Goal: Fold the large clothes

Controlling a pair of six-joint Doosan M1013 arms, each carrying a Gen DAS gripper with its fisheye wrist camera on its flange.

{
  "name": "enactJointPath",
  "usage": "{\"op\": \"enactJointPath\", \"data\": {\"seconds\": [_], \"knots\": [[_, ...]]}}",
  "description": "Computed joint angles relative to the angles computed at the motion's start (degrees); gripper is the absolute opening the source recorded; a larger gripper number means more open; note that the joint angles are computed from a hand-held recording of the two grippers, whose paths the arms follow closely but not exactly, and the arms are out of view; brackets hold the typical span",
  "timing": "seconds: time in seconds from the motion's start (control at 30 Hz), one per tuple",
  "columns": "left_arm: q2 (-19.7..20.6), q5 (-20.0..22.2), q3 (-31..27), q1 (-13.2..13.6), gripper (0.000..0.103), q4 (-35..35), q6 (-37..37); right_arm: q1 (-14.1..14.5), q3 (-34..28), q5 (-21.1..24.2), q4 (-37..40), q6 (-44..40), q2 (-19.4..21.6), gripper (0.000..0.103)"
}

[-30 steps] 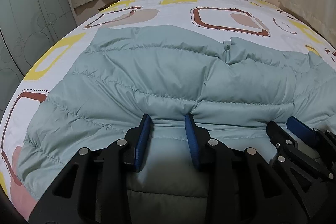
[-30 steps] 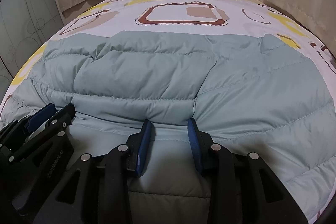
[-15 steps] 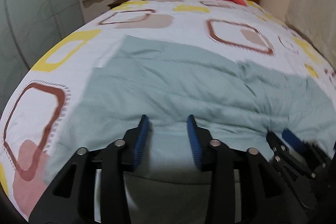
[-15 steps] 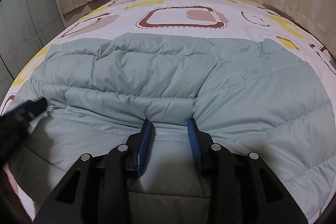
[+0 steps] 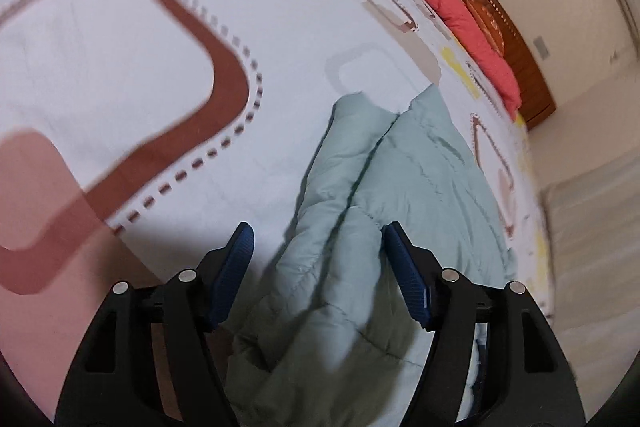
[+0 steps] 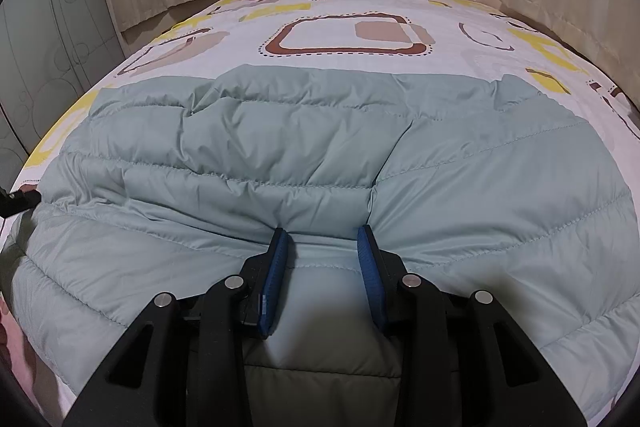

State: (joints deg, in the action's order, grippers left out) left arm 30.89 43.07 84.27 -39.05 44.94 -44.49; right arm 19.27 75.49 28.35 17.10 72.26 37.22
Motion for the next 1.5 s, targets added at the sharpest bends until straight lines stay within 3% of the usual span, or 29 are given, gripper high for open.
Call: {"op": "enactJointPath", "data": {"seconds": [0.2,0.3,0.37,0.43,0.53,0.67,0.8,1.0,1.2,1.37,1.5], "knots": [[-0.6,-10.2,3.4,0.3,0.071,10.5,-10.5,0.0,0.0,0.0,0.1,0.0,0.0,0.037],[-0.6,-17.2,5.5,0.6,0.065,21.1,-22.1,0.0,0.0,0.0,0.1,-0.1,0.0,0.037],[-0.2,-16.6,5.2,0.4,0.065,21.9,-22.6,0.0,-0.1,0.0,0.1,0.0,0.0,0.037],[0.5,-15.1,3.7,0.3,0.064,16.9,-15.2,0.0,0.0,-0.1,0.0,0.0,0.0,0.037],[1.6,-10.5,0.9,-0.2,0.050,9.5,-4.2,0.0,0.0,-0.1,-0.1,0.1,0.0,0.037],[1.6,-8.2,0.5,-0.8,0.030,11.1,-5.0,0.0,0.1,-0.2,-0.2,0.1,-0.1,0.037],[2.1,-3.7,-1.6,-1.6,0.022,8.9,1.1,-0.2,-0.3,0.7,0.5,-0.2,-0.5,0.038],[1.7,-2.0,-2.1,-2.1,0.021,8.9,3.6,-2.4,2.4,-1.5,0.6,0.8,-3.3,0.043],[1.8,-1.1,-2.4,-2.2,0.022,8.0,6.8,-6.4,6.3,-4.5,-3.1,7.0,-5.9,0.043],[2.0,-1.2,-2.4,-2.1,0.028,6.2,8.8,-7.4,5.6,-3.7,-6.8,10.5,-4.6,0.042],[2.3,1.2,-3.4,-2.6,0.019,6.5,12.2,-7.3,4.7,-2.7,-6.0,9.2,-3.0,0.042]]}}
